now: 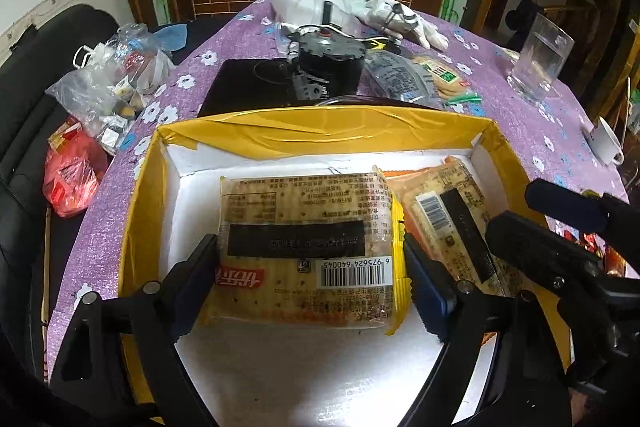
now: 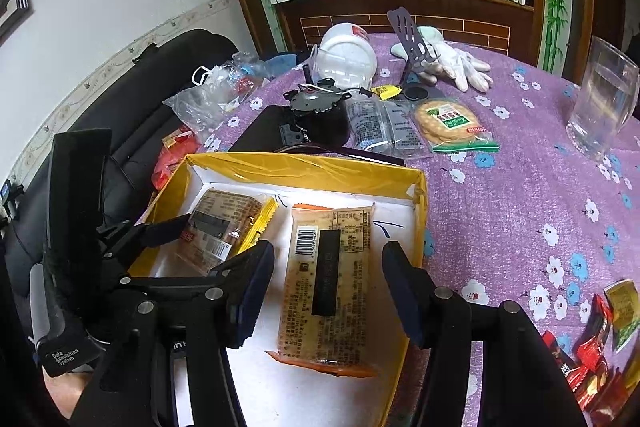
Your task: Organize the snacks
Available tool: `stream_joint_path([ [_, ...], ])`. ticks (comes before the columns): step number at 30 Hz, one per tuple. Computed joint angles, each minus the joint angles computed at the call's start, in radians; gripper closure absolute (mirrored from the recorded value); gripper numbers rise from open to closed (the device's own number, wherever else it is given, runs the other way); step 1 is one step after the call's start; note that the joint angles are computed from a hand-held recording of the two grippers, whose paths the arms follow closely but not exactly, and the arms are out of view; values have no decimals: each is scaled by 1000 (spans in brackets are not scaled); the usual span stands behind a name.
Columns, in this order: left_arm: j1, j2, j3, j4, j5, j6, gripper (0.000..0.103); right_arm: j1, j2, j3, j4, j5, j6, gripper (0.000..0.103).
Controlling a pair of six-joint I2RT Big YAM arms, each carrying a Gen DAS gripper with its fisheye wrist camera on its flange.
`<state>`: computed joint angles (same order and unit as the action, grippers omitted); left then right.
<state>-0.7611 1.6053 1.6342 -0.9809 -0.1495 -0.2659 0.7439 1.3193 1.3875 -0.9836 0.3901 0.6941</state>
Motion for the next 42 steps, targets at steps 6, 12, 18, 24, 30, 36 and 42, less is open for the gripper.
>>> stream_joint_path([
  [6,-21,1,1,2,-21,32,15,5,-8,-2,3,17,9,45],
  [12,-13,5,6,-6,14,21,13,0,-13,-7,6,21,20,45],
  [18,-14,2,6,-1,31,15,12,-2,-18,-10,11,24,21,44],
  [24,-18,-1,3,-1,8,26,11,1,-23,-12,13,33,24,41],
  [30,-22,-1,5,-7,4,41,11,0,-24,-14,22,14,18,41],
  [36,-37,-24,-20,49,-3,98,10,0,-3,-6,34,-54,-23,40],
  [42,-42,-41,-33,80,0,118,10,-7,-13,-15,35,-56,-8,37],
])
